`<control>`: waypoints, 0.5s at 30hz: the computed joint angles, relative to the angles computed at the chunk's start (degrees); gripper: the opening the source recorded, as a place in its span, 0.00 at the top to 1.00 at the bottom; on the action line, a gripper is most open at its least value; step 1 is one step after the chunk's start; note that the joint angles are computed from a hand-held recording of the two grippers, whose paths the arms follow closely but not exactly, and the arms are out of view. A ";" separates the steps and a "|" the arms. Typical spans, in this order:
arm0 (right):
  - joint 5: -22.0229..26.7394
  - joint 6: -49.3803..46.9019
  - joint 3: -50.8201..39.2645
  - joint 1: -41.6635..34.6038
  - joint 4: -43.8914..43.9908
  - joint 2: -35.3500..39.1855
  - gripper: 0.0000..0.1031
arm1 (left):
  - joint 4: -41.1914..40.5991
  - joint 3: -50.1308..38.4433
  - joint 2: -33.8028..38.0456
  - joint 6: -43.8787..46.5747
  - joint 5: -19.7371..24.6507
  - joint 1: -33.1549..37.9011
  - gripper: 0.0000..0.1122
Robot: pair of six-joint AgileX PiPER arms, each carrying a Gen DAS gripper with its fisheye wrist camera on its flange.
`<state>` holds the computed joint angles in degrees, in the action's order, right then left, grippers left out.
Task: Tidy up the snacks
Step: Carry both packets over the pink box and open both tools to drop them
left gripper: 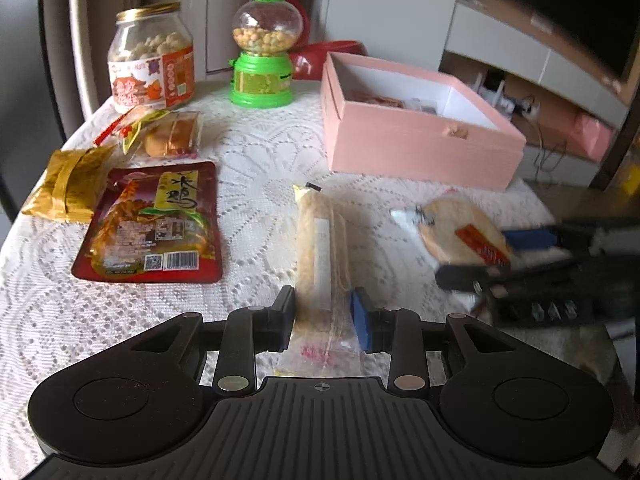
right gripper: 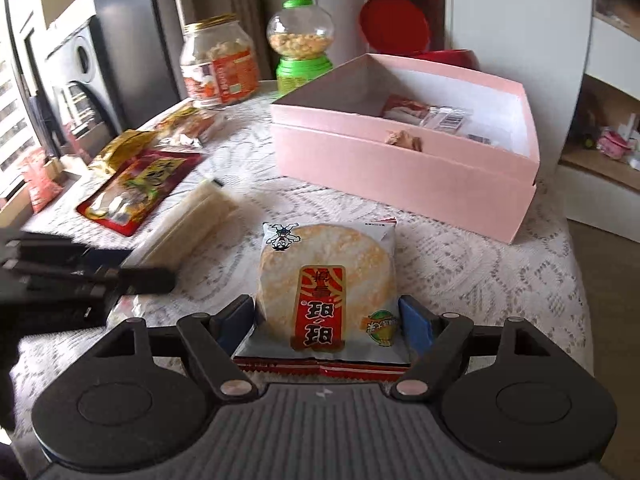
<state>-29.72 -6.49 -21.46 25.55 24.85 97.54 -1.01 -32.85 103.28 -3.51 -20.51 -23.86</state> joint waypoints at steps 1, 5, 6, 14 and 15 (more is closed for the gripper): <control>-0.74 -0.36 -0.31 0.35 1.35 0.63 0.22 | -4.07 -0.14 -0.14 4.10 0.57 -0.98 0.68; -3.32 -1.98 -1.78 1.63 4.53 3.59 0.12 | -12.57 -0.56 -0.27 12.09 1.50 -2.84 0.68; -2.51 -2.11 -2.38 1.45 4.03 3.79 0.06 | -13.66 -0.54 -0.25 13.17 1.45 -3.10 0.68; 6.05 -7.56 -4.75 -0.77 6.81 -0.01 0.25 | -13.07 -0.61 -0.52 12.60 2.23 -2.92 0.68; 6.76 -6.22 -4.20 -1.43 5.02 -0.86 0.25 | -13.02 -0.72 -0.49 12.58 2.38 -2.88 0.67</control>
<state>-22.97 -12.71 -25.66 24.13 29.87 96.68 -14.03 -33.58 102.79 9.07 -18.13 -26.74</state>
